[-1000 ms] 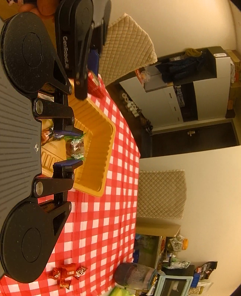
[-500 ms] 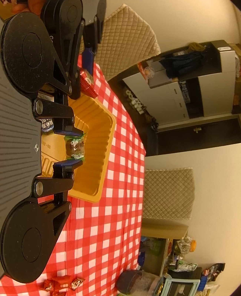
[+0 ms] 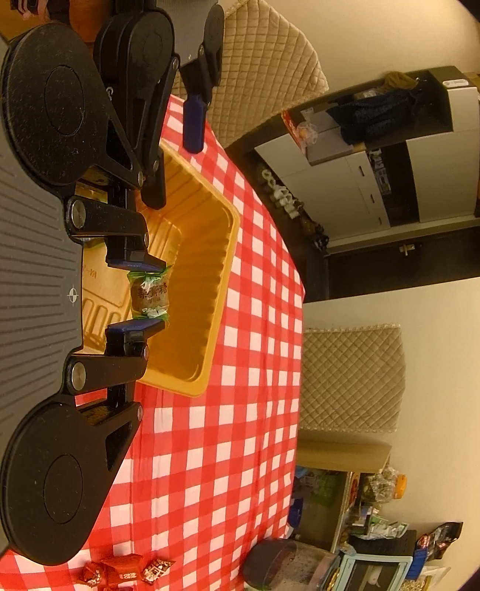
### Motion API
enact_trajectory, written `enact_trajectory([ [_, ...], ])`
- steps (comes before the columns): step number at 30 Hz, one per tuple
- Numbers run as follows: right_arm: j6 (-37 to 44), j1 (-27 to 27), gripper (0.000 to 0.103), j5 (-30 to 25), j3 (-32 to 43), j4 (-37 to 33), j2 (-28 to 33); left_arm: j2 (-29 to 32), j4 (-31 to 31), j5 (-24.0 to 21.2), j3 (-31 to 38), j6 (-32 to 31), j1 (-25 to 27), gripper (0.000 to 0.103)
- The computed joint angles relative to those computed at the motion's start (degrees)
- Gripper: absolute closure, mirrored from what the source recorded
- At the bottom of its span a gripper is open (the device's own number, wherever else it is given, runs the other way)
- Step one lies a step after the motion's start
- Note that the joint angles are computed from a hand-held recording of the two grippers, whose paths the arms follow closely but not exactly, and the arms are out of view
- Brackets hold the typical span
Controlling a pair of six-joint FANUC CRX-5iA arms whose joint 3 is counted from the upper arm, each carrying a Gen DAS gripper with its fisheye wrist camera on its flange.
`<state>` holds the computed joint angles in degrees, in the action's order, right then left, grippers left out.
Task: Organize snacks
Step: 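Open the right tool to drop the green sweet into the tray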
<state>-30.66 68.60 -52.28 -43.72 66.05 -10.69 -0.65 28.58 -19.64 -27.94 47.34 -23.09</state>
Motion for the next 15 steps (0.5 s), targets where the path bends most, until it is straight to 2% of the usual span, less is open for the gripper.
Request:
enact_trajectory([
  [15,-4.30,-1.21,0.076,4.63,-1.81,5.30,-1.59,-6.01,1.67,0.48,-5.30,0.31,3.04,0.036],
])
